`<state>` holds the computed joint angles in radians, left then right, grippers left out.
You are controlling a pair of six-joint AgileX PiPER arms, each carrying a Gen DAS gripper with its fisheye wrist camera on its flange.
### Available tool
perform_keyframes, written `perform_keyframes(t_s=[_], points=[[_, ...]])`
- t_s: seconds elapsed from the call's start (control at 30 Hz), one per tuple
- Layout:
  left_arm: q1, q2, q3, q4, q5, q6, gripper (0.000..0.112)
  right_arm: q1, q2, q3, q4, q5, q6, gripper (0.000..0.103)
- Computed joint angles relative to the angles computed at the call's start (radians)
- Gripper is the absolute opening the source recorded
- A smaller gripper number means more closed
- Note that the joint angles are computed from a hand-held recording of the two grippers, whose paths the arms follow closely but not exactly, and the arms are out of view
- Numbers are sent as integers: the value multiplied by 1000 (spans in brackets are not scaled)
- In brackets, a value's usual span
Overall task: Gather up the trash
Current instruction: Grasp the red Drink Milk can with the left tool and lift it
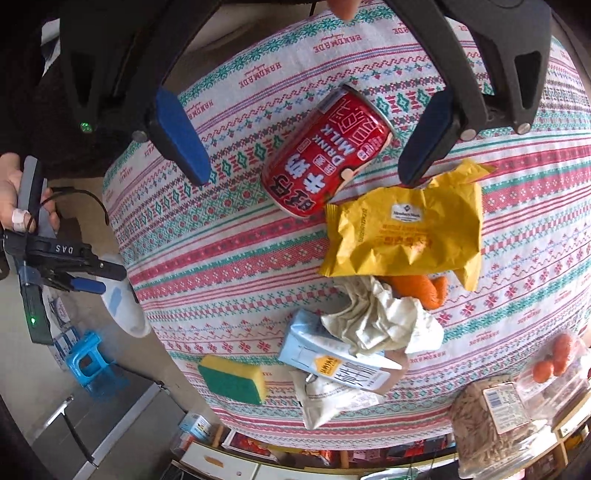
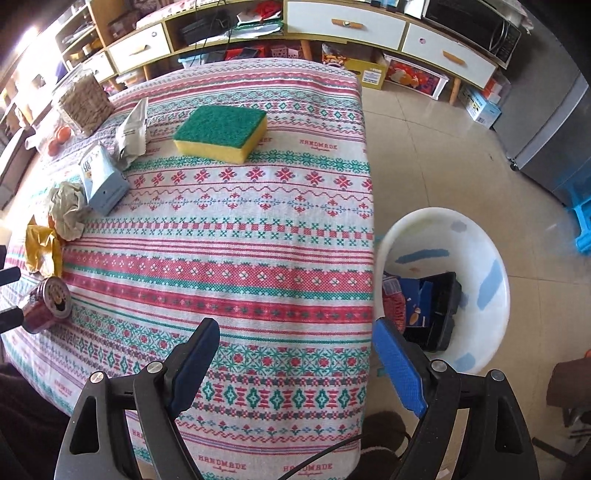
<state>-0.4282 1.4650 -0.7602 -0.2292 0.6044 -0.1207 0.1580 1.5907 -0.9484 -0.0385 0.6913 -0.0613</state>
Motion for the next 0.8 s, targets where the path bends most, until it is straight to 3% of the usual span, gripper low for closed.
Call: perform_keyframes(t_s=[0.23,0.4,0.53,0.7,0.8], points=[[-20,114,-24,-1,6,84,85,37,33,-15,-16,-7,48,86],[-20,161,-33,-20,6,113,68,59,54,-43,-22,3,78,86],[-15,127,-9,-58,-18,134,59,92,74,-79,-20,15,100,86],[63,26,46,-223,-32,256,57,149,113,-147,-2,29,116,86],[89,-27,76,-234,-47,235,57,191,142,-193,27,30,119,86]])
